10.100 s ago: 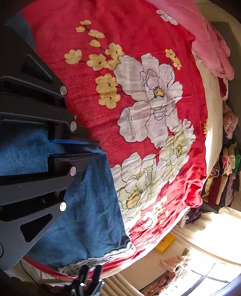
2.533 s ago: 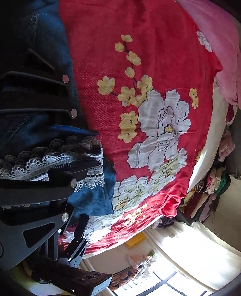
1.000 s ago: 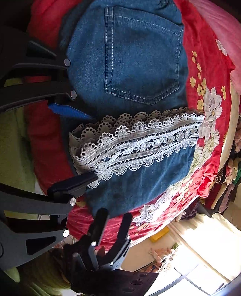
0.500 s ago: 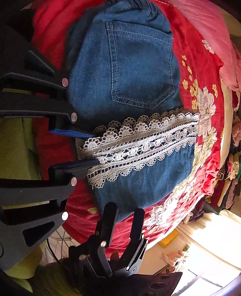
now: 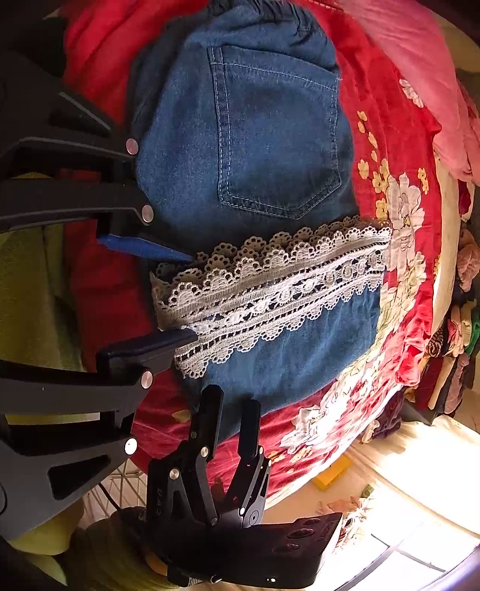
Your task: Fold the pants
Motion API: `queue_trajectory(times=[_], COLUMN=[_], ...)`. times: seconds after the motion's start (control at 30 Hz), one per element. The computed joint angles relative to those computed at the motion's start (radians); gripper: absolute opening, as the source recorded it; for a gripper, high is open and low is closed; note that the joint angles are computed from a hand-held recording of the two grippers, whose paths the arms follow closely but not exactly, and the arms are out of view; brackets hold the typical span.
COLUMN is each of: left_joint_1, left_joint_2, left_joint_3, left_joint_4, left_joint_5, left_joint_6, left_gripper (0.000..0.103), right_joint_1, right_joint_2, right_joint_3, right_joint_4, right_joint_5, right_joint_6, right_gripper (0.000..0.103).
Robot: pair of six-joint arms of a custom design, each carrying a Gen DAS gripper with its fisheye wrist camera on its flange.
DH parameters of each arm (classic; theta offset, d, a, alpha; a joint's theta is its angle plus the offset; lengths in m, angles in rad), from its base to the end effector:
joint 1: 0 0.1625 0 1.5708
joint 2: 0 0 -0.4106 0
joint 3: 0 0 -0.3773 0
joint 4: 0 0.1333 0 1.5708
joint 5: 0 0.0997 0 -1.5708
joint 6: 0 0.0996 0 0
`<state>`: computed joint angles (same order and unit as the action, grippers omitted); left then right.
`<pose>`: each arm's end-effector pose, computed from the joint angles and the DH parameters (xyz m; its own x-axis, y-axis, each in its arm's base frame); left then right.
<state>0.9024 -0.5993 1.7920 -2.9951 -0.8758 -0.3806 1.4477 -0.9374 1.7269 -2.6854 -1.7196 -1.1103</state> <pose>-0.2128 -0.5875 -0.0081 -0.8683 0.0511 -0.4934 0.3023 0.8432 -0.4446 0.0397 -0.6444 0.1641 -0.5378 -0.7676 0.3486 -0.8223 0.5688 -0.0161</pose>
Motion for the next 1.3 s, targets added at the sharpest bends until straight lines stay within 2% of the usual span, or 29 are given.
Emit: queue_trajectory(times=[0.2,0.37,0.4,0.47,0.5,0.6,0.63,0.7,0.77,0.9,1.07,1.23,1.27,1.3], left_joint_1=[-0.006,-0.016,-0.018,-0.020,-0.021,-0.021,-0.021,-0.026,-0.030,-0.043,-0.048,-0.046,-0.047,-0.047], left_joint_2=[-0.006,-0.019,-0.022,-0.027,-0.029,-0.035,-0.038,-0.044,-0.053,-0.080,-0.123,-0.166,-0.174,-0.181], left_joint_3=[0.008,0.024,0.026,0.033,0.034,0.040,0.043,0.054,0.064,0.094,0.143,0.194,0.204,0.210], left_joint_4=[-0.016,-0.038,-0.042,-0.050,-0.055,-0.067,-0.070,-0.085,-0.094,-0.120,-0.164,-0.205,-0.205,-0.205], left_joint_5=[0.009,0.037,0.041,0.049,0.051,0.056,0.062,0.079,0.100,0.172,0.240,0.273,0.288,0.297], left_joint_6=[0.010,0.015,0.015,0.015,0.018,0.020,0.018,0.019,0.017,0.003,-0.020,-0.042,-0.048,-0.052], left_gripper=[0.031,0.037,0.038,0.043,0.048,0.051,0.058,0.064,0.066,0.080,0.085,0.089,0.090,0.091], right_joint_1=[0.000,0.003,0.003,0.005,0.007,0.011,0.012,0.019,0.026,0.042,0.063,0.087,0.092,0.096], right_joint_2=[-0.016,-0.028,-0.030,-0.033,-0.034,-0.038,-0.039,-0.039,-0.039,-0.036,-0.028,-0.012,-0.008,-0.005], right_joint_3=[-0.003,-0.003,-0.002,0.003,0.003,0.000,0.000,-0.005,-0.006,-0.010,-0.025,-0.048,-0.052,-0.055], right_joint_4=[0.000,-0.012,-0.016,-0.034,-0.042,-0.045,-0.051,-0.051,-0.053,-0.060,-0.064,-0.059,-0.060,-0.062], right_joint_5=[0.017,0.030,0.034,0.036,0.037,0.047,0.052,0.052,0.052,0.054,0.066,0.080,0.082,0.091], right_joint_6=[0.019,0.029,0.032,0.034,0.040,0.056,0.059,0.069,0.073,0.075,0.088,0.096,0.097,0.100], right_gripper=[0.055,0.066,0.068,0.078,0.079,0.082,0.087,0.088,0.088,0.088,0.088,0.088,0.098,0.099])
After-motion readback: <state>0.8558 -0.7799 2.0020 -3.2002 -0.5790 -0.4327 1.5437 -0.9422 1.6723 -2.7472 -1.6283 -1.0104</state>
